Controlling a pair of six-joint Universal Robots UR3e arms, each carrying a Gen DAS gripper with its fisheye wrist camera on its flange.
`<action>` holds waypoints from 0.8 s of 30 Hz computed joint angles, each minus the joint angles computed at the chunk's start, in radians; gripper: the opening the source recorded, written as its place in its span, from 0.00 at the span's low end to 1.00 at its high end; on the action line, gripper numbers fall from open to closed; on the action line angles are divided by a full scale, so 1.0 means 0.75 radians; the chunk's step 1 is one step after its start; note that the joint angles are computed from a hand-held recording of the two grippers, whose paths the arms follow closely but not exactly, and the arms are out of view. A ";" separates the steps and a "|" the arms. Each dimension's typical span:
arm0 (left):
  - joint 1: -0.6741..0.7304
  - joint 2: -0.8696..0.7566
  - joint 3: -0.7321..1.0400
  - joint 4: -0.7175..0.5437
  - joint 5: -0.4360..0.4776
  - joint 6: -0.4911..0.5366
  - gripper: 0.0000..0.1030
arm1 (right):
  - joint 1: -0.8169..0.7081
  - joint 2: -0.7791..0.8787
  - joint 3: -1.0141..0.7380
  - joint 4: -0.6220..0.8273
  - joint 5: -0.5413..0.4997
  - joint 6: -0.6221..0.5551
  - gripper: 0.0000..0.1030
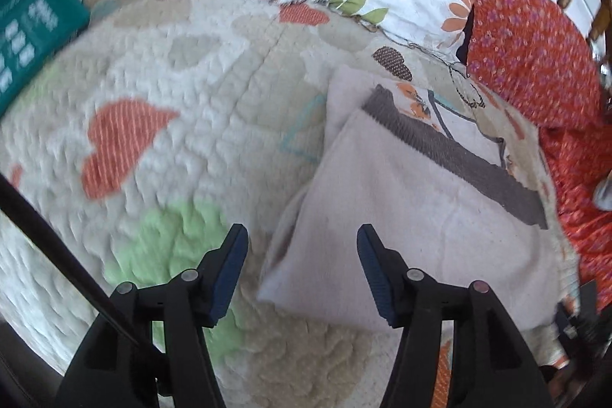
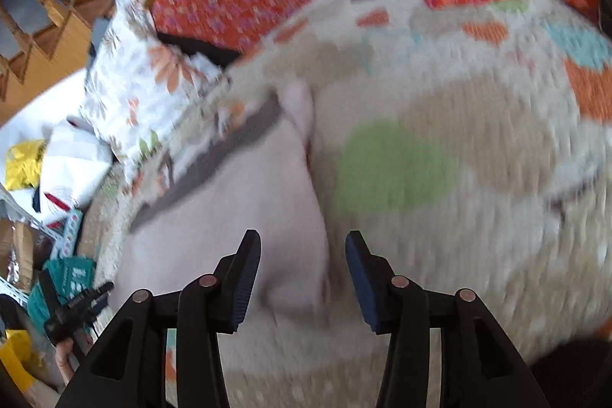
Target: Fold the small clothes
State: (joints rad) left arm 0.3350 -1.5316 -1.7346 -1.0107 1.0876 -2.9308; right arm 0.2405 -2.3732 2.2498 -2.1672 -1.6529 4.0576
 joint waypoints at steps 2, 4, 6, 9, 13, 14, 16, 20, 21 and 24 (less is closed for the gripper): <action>0.016 0.030 -0.044 -0.005 -0.023 -0.001 0.56 | 0.008 0.016 0.039 -0.042 0.053 0.001 0.27; 0.027 0.068 -0.077 -0.007 -0.035 0.015 0.57 | -0.006 0.003 0.030 -0.041 0.059 -0.042 0.08; 0.038 0.099 -0.085 -0.019 -0.041 0.028 0.56 | 0.092 0.034 -0.054 0.016 -0.115 -0.010 0.07; 0.077 0.140 -0.070 -0.053 -0.059 0.040 0.58 | 0.127 0.000 -0.124 0.174 -0.237 0.054 0.07; 0.107 0.144 0.017 -0.110 -0.049 0.000 0.63 | 0.219 0.059 -0.190 0.353 -0.395 0.221 0.08; 0.110 0.141 0.038 -0.121 -0.050 -0.004 0.64 | 0.172 -0.003 -0.162 0.351 -0.360 0.211 0.08; 0.100 0.125 0.094 -0.128 -0.035 -0.018 0.66 | 0.109 -0.098 -0.146 0.364 -0.319 0.188 0.08; 0.073 0.035 0.242 -0.145 -0.013 -0.050 0.67 | 0.277 0.119 -0.310 0.297 -0.431 0.138 0.10; 0.071 -0.002 0.291 -0.151 -0.018 -0.065 0.68 | 0.301 0.206 -0.373 0.259 -0.412 0.074 0.15; 0.087 -0.103 0.420 -0.183 -0.044 -0.108 0.69 | 0.361 0.453 -0.551 0.161 -0.321 -0.105 0.30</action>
